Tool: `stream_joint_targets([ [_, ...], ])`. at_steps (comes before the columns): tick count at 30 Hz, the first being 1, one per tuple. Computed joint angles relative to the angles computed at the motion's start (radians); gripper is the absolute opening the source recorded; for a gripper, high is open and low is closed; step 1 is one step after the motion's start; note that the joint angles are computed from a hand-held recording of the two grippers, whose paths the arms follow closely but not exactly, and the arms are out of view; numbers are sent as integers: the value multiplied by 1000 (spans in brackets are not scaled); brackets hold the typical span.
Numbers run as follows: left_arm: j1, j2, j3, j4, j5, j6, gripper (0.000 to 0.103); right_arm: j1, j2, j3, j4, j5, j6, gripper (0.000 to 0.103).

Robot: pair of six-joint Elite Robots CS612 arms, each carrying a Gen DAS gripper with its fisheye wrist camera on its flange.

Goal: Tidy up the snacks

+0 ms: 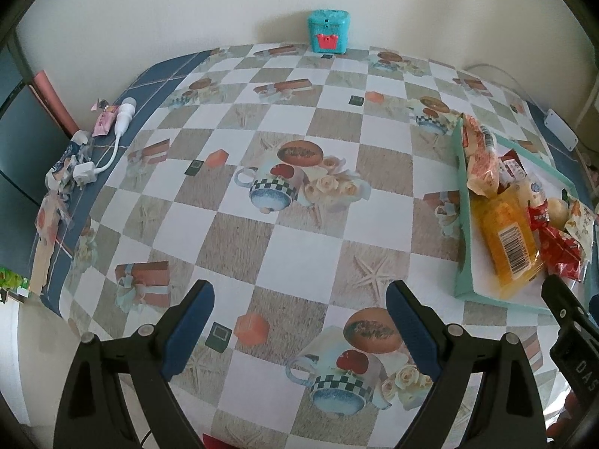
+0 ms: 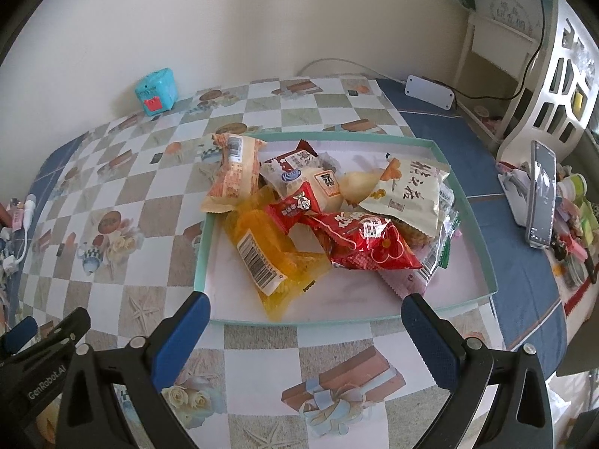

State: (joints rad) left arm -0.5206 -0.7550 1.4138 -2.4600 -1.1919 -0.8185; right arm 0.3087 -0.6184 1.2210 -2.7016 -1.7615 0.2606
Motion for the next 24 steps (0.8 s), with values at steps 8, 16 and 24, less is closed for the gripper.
stream_joint_targets([
  [8, 2, 3, -7, 18, -12, -3, 93, -2, 2, -4, 22, 8, 6, 103],
  [16, 3, 6, -12, 32, -20, -6, 93, -3, 4, -8, 35, 13, 9, 103],
  [24, 4, 8, -15, 42, -24, -8, 93, -2, 6, -12, 41, 15, 7, 103],
])
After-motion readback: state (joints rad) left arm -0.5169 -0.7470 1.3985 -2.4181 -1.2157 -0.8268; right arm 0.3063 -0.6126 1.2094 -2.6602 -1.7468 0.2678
